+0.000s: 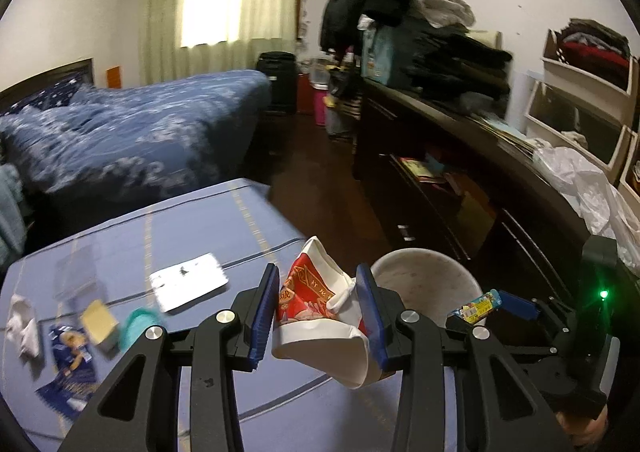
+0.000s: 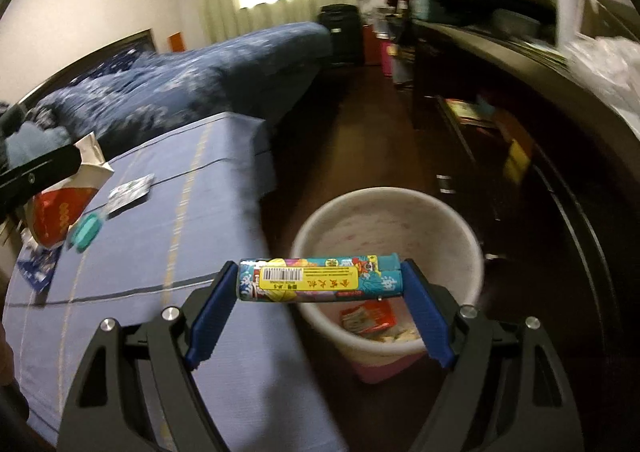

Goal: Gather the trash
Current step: 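Carry the cup and candy tube over the white bin and open both grippers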

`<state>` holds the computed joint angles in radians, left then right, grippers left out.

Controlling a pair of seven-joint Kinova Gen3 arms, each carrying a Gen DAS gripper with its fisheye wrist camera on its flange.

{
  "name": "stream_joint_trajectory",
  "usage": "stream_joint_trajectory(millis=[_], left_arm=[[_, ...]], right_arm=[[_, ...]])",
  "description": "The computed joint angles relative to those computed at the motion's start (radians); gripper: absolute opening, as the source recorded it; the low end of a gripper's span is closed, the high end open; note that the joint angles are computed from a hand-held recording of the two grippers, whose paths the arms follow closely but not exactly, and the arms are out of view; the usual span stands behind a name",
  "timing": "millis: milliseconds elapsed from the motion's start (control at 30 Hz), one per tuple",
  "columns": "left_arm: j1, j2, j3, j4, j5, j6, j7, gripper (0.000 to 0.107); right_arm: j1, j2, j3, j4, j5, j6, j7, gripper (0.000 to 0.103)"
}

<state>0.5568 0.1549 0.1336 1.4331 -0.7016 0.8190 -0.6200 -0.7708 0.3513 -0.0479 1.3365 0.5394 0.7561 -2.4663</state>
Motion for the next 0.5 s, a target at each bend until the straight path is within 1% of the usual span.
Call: stream_joint_trajectory(millis=[100,200,300,433,500], left_arm=[[0.007,0.059,0.002,-0.069,0.017,-0.003,-0.046,0.040],[0.013,0.120,-0.010,-0.147,0.065,-0.009,-0.113,0.040],[0.020,0.189,-0.023,-0.237,0.119,0.005,-0.182,0.040],[0.007,0.292,-0.022,-0.374,0.226,0.037,-0.281,0.040],[0.008,0.333,-0.028,-0.425,0.265,0.050,-0.314,0.040]], right_arm=[[0.024,-0.001,0.019,0.016,0.000,-0.011,-0.025,0.081],[0.043,0.005,0.029,0.024,0.001,-0.020,-0.045,0.081],[0.065,0.017,0.037,0.024,0.000,-0.027,-0.050,0.081],[0.086,0.040,0.043,0.014,-0.007,-0.032,-0.036,0.081],[0.091,0.059,0.049,-0.001,-0.011,-0.027,-0.026,0.081]])
